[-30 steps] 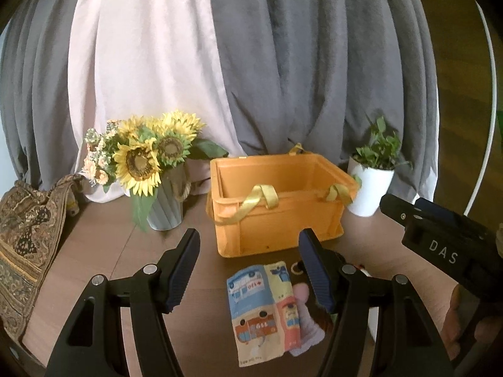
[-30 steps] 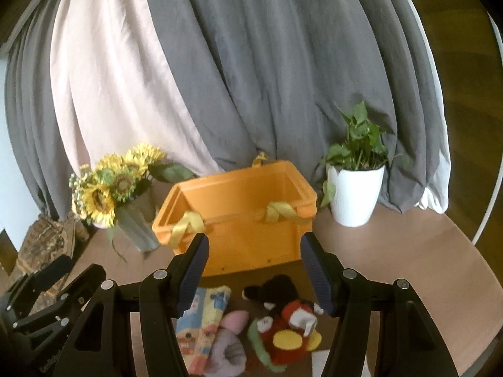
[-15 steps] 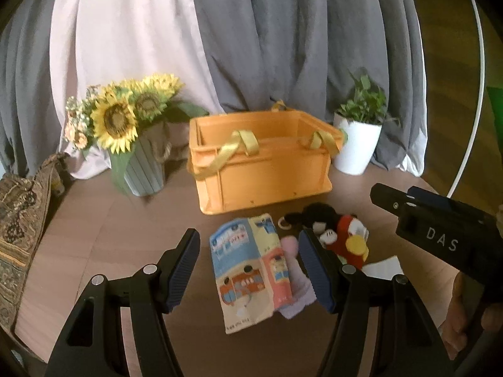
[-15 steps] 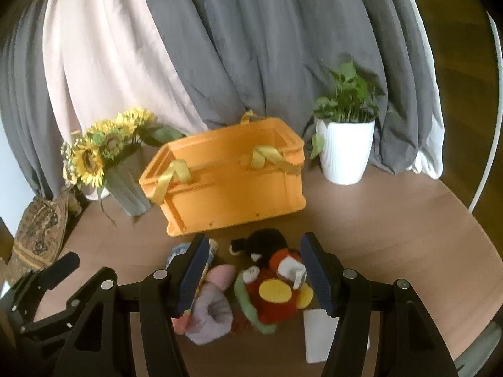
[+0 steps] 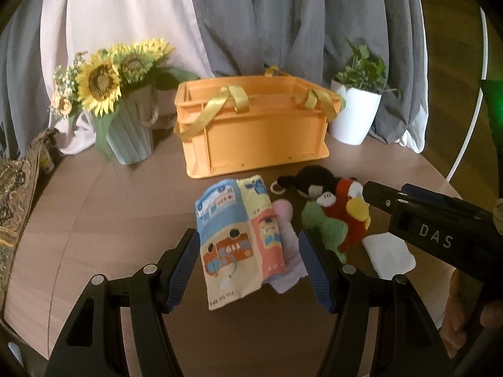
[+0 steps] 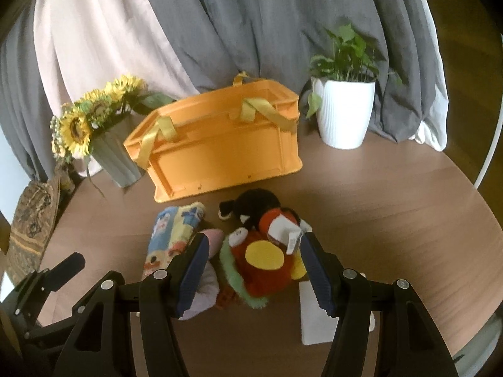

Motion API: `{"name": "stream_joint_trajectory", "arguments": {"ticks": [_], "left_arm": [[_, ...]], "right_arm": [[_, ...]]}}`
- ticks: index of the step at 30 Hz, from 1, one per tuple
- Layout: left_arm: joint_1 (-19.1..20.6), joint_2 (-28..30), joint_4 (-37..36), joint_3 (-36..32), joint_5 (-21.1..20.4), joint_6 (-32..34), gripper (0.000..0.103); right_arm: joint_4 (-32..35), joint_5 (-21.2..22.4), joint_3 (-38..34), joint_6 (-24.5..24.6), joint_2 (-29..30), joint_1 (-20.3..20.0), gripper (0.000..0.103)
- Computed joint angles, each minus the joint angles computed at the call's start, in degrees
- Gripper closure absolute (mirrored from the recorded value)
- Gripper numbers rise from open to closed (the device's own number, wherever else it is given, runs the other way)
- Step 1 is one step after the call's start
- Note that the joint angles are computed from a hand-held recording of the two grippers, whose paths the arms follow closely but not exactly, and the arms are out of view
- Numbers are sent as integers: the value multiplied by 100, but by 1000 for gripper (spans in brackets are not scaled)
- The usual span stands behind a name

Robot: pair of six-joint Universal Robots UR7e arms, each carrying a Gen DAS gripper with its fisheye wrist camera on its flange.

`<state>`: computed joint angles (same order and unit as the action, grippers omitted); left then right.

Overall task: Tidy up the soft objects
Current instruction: 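Move left tool toward striped rolled sock while right tool approaches red parrot plush, then close left gripper on striped sock while right gripper closes on red parrot plush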

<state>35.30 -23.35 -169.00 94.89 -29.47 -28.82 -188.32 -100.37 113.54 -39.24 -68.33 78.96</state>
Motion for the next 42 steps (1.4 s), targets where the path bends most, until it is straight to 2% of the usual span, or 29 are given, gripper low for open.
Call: {"name": "stream_joint_trajectory", "arguments": {"ticks": [11,24,37,42], "left_arm": [[113,145,408,-51,-167,-369,38],[232,408,254,-291,-45,-17,39],[339,441,425,-309,9,-243,39],[359,446,394,-306,34,-283,44]], "right_arm": [[257,-174,-13,-22,109,-145,41],[299,-184,-102,-20,299,-272,41],[247,-168,-252,-192,599,-318,41],[367,-159,-337,-130,688,-353,41]]}}
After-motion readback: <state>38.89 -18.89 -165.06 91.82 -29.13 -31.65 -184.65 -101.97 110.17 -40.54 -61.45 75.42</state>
